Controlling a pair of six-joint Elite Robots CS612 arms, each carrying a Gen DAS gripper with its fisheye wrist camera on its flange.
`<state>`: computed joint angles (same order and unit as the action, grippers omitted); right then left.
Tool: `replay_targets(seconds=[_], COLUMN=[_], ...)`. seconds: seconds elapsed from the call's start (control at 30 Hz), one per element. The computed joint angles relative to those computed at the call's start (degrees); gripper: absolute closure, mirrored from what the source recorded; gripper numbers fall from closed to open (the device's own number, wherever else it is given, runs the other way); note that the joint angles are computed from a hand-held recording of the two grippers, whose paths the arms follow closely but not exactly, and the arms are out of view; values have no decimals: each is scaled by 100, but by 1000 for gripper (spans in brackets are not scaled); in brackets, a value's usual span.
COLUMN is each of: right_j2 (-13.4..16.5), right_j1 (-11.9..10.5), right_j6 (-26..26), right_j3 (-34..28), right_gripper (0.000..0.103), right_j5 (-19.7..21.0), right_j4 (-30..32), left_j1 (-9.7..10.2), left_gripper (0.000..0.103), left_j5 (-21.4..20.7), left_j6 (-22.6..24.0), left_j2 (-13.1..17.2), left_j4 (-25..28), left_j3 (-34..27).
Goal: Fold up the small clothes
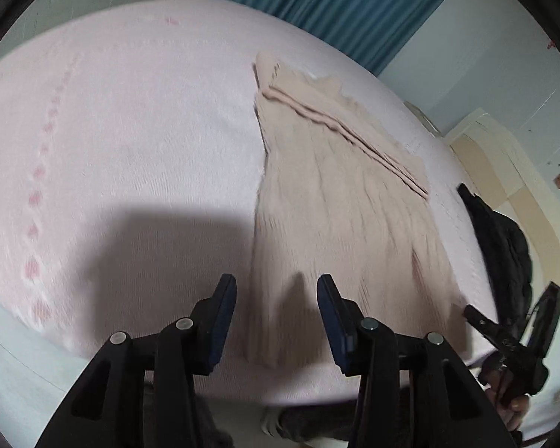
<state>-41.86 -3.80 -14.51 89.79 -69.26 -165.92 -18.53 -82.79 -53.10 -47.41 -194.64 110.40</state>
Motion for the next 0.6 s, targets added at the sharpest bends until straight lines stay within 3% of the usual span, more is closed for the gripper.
replay_targets(seconds=[0.13,0.37,0.6], right_j2=[-8,45,176], right_j1=[-18,-45,16], right_j6=[-58,-129,-323], right_j3=[32,-141,-471], right_gripper=[56,57,71], right_j5=[100,228,349], right_j4=[25,554,1228], left_j1=[-66,10,150], left_gripper=[57,56,58], left_j5=[174,-57,-401], left_j6=[48,134,158], left_j2=[-4,67,235], left_j4=[167,405,346], left_j3=[-44,-239,-489])
